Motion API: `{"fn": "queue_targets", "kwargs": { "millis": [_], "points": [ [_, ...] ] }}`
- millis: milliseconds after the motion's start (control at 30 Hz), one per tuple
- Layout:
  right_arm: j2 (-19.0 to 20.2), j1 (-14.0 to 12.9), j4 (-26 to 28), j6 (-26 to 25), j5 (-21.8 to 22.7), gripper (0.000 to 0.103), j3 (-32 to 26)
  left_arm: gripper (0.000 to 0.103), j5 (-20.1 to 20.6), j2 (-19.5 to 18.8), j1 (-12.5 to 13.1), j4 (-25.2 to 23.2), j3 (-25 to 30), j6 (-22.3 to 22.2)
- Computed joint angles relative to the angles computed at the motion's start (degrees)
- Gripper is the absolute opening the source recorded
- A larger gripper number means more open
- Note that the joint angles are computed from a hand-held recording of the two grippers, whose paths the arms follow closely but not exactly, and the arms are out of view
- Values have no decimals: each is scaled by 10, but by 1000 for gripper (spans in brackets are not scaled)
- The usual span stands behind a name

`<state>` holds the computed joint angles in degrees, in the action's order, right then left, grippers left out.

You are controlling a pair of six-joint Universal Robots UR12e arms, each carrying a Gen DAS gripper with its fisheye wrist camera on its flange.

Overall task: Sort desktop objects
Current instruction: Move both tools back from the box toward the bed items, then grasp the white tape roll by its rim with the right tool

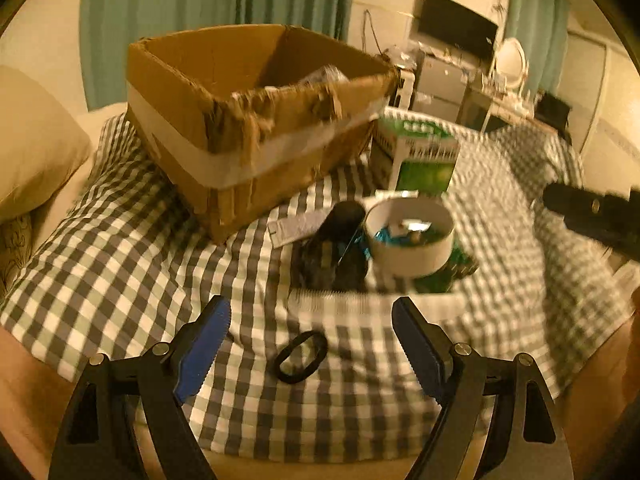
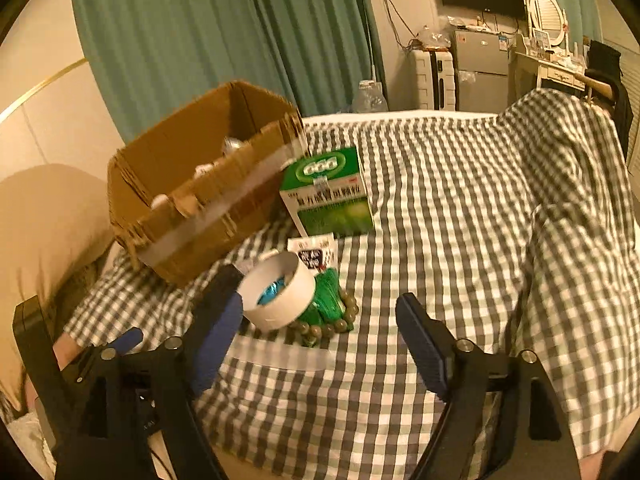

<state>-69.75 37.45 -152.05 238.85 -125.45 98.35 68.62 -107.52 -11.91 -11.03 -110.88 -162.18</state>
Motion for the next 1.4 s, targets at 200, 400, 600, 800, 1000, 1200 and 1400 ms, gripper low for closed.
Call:
{"fn": "queue_targets", "kwargs": {
  "millis": [200, 400, 600, 800, 1000, 1200, 1400],
  "points": [
    [11, -6, 10, -3, 23, 84, 2, 56, 36, -17, -9, -54, 11, 17],
    [13, -10, 14, 2, 35, 84, 3, 7, 33, -16, -11, -98, 17, 48],
    [22, -11, 12, -27, 39, 84, -8, 7, -6, -8, 0, -93, 13, 34],
    [46, -15, 24, -91, 39, 84, -37, 7, -22, -15, 8, -78, 26, -7],
    [72, -21, 50, -150, 41, 84, -70, 7, -15, -31, 11, -64, 46, -51],
    [90, -32, 61, -175, 64, 84, -90, 7, -5, -42, 10, -69, 61, -62],
    [107, -31, 83, -197, 65, 88, -110, 7, -5, -41, 7, -80, 60, -45]
  ]
}}
